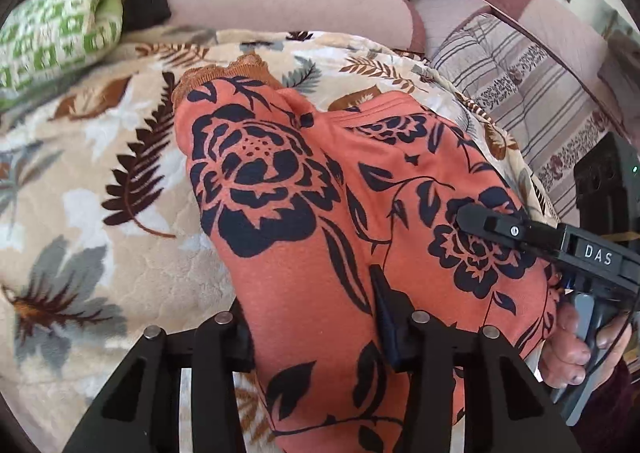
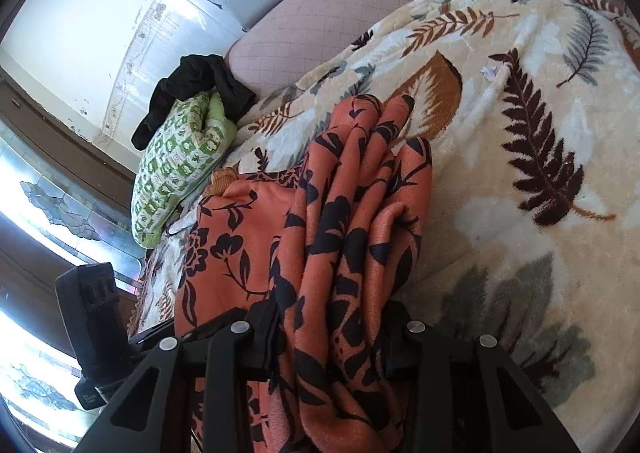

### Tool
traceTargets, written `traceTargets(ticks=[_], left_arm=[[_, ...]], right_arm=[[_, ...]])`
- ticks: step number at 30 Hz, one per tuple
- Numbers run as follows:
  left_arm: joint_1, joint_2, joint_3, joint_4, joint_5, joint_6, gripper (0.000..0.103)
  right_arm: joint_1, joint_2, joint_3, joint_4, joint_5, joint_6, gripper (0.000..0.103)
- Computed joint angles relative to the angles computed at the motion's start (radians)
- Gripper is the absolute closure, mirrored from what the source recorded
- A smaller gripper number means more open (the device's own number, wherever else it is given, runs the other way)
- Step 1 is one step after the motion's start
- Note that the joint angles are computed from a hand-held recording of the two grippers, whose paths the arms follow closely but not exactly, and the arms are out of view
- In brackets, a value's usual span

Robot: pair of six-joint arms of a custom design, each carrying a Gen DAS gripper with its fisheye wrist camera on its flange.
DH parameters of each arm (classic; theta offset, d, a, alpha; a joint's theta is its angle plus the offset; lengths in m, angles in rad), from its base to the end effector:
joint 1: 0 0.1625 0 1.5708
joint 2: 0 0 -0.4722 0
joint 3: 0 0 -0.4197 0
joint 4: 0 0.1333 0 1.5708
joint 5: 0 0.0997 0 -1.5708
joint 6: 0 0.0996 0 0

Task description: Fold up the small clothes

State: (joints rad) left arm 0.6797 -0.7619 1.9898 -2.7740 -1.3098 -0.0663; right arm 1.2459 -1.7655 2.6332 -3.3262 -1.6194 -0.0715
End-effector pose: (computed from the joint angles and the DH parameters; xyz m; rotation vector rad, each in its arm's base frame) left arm -0.3512 -0.4883 -0.0055 1.1647 2.6506 -0.1433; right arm 0.0196 -0.3444 0.3201 -0.3665 -2.6343 1.2271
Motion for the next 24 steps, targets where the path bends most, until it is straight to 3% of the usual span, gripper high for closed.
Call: traceTargets(ticks=[4,11,19,24], left_arm=[[-0.035,-0.090,0.044,0.027,0.040,0.004,0.057],[-0.121,-0.255,0.119,0.025,0.136,0.009,0.057],[-0.203,-0.363,0.182,0.014,0.291,0.006,0.057],[-0.201,-0.382,0.204,0.020,0.336,-0.015,0.057]], right_arm=[[0.098,-0.012,0.039,-0.071,-0.051,0.042,0.064],[0.269,0.005,0.093,-0.284,-0.064,0.086,0.064],[0.351,0.107,0.099,-0.458,0.001,0.128,0.064],[0.335,0.172,0.087,-0.481,0.053,0.140,0.064]])
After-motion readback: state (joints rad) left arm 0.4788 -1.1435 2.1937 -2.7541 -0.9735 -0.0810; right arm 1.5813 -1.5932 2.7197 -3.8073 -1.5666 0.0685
